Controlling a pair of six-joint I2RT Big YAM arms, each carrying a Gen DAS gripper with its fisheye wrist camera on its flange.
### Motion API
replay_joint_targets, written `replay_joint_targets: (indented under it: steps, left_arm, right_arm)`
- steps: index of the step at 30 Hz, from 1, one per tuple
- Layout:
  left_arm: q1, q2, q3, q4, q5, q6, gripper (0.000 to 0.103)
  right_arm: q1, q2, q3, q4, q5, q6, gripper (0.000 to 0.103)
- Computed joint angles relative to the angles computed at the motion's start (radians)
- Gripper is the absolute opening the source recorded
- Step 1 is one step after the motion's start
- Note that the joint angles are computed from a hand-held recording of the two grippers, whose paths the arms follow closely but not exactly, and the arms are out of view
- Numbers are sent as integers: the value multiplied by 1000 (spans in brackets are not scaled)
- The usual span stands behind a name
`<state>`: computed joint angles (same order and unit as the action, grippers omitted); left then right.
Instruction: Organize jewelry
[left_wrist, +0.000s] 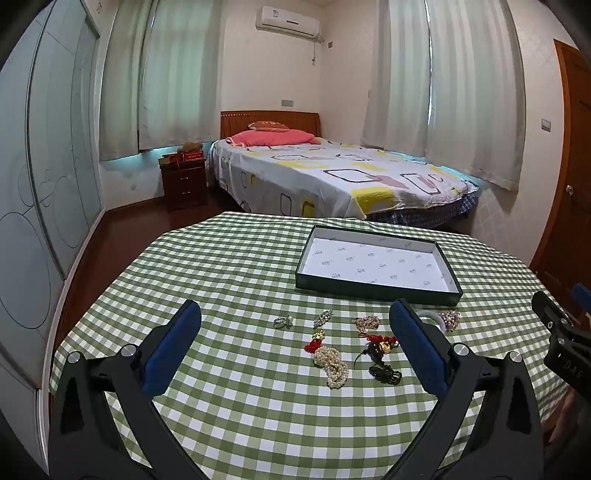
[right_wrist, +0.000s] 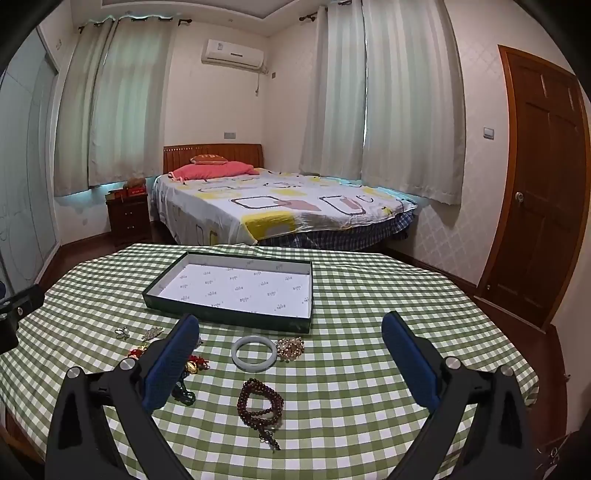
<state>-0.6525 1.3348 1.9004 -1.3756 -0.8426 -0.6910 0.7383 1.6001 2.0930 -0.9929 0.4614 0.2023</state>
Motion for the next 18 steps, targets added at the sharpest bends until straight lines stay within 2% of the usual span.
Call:
replay_joint_targets:
  steps: [18]
  left_arm:
    - [-17, -5, -6, -18, -6, -18, 99]
  right_arm:
    - [3, -8, -12, 14, 6, -5, 97]
